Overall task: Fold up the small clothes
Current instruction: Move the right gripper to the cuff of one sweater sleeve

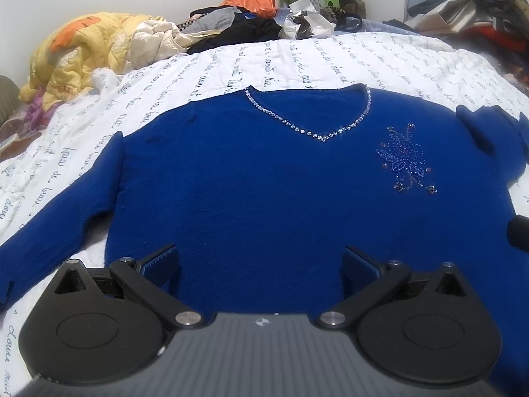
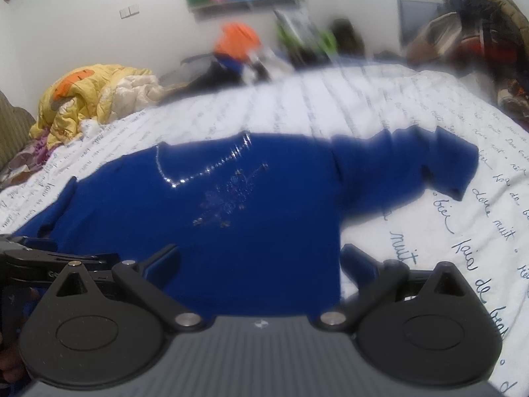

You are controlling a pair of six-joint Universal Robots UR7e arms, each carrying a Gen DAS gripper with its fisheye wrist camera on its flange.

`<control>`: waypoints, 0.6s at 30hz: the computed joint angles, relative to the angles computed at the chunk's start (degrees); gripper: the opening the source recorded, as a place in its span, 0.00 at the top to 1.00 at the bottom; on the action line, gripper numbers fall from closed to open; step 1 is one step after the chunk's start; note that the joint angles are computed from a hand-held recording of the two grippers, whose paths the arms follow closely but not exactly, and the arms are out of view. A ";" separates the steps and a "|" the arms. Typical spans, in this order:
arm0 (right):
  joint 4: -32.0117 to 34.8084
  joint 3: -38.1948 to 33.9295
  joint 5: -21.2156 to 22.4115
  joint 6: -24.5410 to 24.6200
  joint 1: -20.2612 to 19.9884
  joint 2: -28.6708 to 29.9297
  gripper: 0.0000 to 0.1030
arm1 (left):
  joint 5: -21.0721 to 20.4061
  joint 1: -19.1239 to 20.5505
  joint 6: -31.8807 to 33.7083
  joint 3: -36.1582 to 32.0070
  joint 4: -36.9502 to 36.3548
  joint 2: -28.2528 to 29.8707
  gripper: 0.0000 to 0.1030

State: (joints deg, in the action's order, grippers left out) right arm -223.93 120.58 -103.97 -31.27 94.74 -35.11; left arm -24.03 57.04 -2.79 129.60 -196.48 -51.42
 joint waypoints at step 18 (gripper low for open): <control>-11.14 -9.66 -8.99 -13.63 -6.03 2.40 0.00 | -2.72 -1.31 4.30 -1.55 -2.87 2.90 0.00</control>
State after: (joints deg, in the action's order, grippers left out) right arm -235.08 110.93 -112.96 -44.89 88.71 -32.71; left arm -26.75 55.73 1.51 128.04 -199.36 -48.53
